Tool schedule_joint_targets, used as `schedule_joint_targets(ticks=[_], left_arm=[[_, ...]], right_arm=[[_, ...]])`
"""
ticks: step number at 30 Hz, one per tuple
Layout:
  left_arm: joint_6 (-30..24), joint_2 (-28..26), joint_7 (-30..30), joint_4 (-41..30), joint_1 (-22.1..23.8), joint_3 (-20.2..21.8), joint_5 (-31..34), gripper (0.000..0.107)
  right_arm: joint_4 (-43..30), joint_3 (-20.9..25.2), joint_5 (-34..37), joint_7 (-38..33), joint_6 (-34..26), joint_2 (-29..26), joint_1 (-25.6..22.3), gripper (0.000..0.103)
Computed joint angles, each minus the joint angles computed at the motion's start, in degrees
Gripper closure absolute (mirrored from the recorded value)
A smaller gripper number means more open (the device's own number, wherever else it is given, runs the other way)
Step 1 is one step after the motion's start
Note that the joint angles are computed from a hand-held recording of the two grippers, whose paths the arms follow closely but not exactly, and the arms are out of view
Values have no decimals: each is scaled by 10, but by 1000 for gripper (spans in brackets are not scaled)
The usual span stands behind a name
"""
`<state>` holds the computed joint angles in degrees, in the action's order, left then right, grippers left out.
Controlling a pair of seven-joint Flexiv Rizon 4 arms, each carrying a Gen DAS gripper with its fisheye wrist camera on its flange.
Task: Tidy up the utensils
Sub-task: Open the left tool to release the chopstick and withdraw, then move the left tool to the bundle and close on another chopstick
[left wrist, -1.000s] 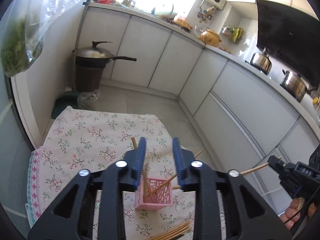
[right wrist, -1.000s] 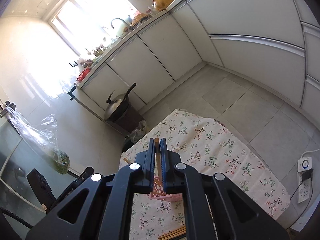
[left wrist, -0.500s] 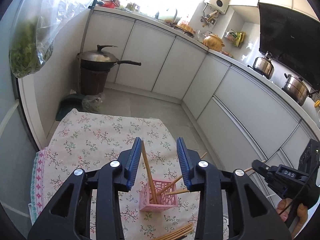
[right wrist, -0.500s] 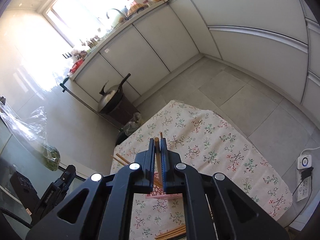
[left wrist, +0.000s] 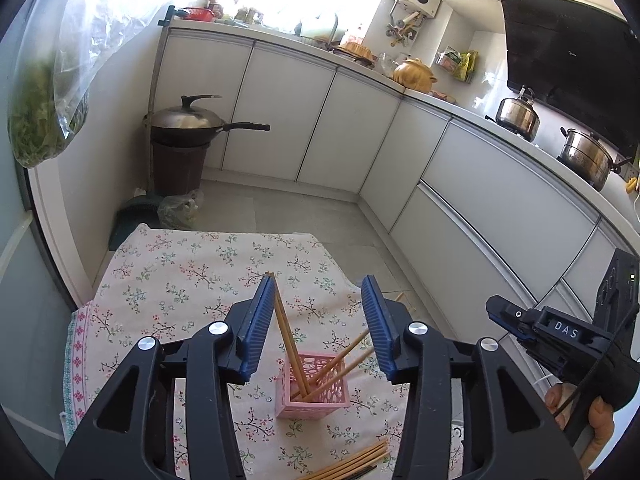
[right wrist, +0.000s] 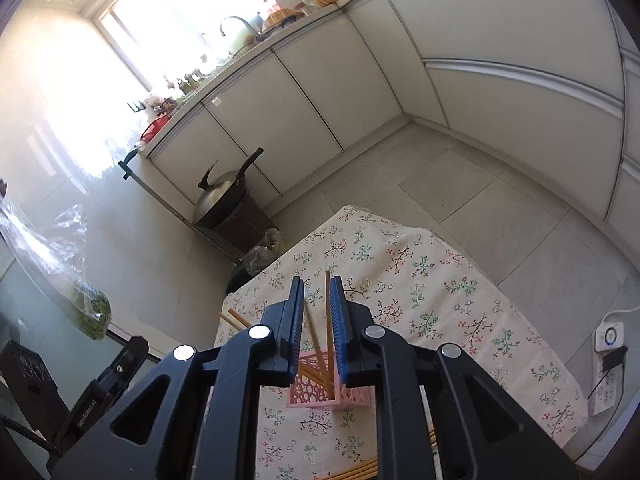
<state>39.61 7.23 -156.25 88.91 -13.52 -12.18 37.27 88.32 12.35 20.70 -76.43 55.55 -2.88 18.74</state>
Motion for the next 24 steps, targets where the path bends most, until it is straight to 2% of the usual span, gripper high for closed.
schedule_joint_targets(ticks=[3,7,14,16,19,24], left_arm=[[-29,-8,-3,-20,-3,-15,26,58],[-65,-19,-7,-43,-19,-29,67,45],[-134,-36,-16,-78,-59,-37,134,32],[-144,-39,-15,-82,-68,-35,138,30],[-157,-39,-28,-81,-78,-32,149,20],[-164,-37,-37,-76,-87,-29,150,12]], right_arm=[[24,4,-41,1,25,12,6,87],[55,6,-83,3,57,30,13,72],[107,4,-156,16,93,57,17,71],[120,3,-171,21,102,63,16,60],[140,2,-198,37,116,70,11,48],[164,-4,-218,63,120,79,3,32]])
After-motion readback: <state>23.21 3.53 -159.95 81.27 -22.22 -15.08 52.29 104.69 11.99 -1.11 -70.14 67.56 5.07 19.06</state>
